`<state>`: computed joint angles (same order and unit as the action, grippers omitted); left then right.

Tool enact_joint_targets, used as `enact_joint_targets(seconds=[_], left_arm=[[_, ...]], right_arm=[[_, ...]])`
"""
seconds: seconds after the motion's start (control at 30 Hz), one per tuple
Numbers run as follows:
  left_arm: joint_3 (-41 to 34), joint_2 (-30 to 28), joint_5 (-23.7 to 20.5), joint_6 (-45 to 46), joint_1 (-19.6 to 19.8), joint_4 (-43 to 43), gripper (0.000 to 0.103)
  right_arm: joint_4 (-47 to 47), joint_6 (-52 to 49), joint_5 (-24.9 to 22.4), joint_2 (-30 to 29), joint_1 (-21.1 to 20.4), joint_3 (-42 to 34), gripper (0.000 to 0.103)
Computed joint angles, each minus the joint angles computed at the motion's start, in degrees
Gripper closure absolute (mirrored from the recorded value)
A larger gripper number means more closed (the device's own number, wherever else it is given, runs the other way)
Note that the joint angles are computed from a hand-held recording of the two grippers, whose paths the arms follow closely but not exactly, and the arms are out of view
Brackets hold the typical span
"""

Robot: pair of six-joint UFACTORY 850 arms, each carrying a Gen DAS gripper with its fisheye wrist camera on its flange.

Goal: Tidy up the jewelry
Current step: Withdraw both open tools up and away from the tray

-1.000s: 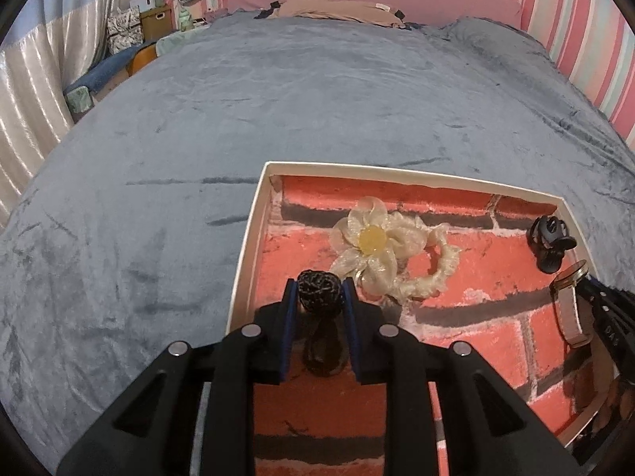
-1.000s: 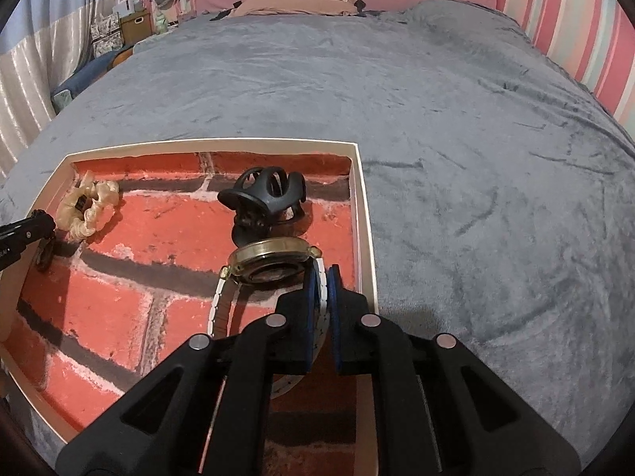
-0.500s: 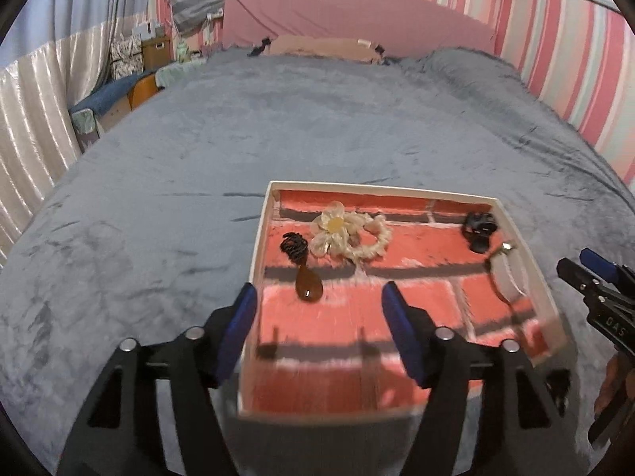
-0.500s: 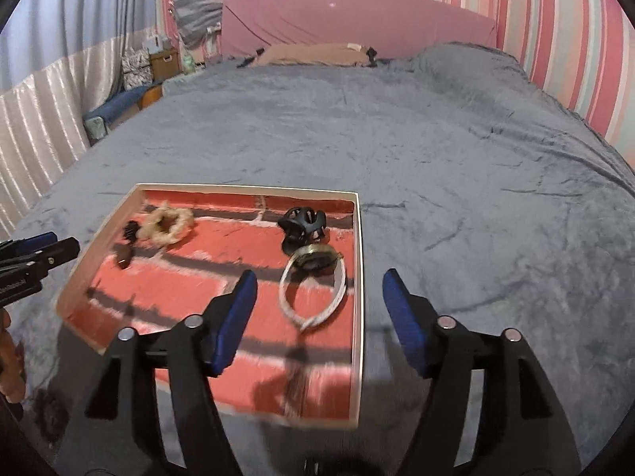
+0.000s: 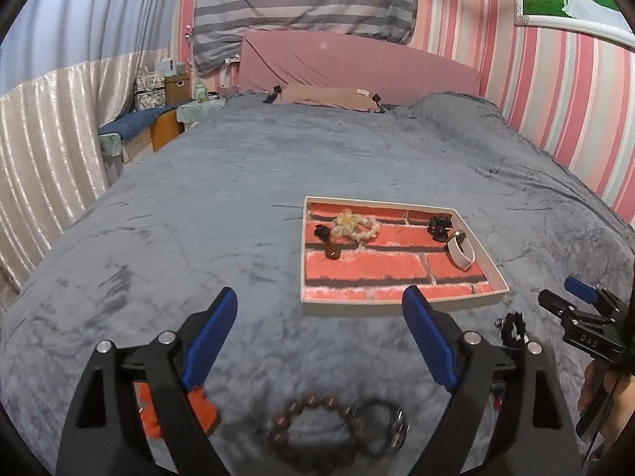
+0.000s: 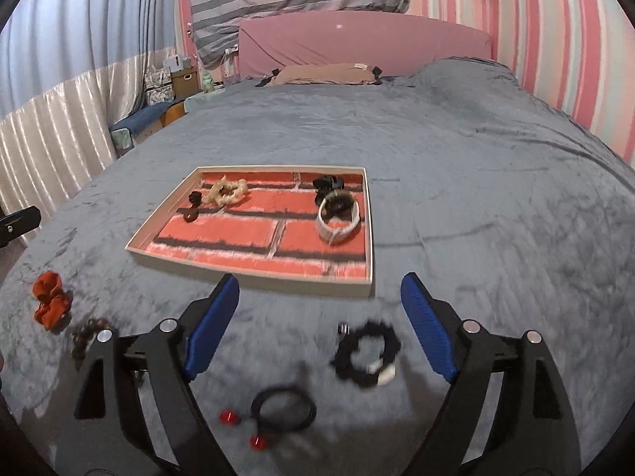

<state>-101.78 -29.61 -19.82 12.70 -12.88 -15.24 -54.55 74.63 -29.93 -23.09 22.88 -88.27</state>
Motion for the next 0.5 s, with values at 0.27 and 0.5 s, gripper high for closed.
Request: enact_joint_targets(seconds=[0.27, 0.5], left_arm=[[16.22, 9.35, 8.89, 3.28, 1.74, -3.32, 0.011], [21.81, 10.58, 10.00, 5.41, 2.13, -5.23, 0.011]], right_arm=[[-12.30, 16.81, -3.70, 5.32, 4.70, 9.18, 0.012], [-15.69, 25.61, -5.38, 6.62, 6.49, 13.54, 0.010]])
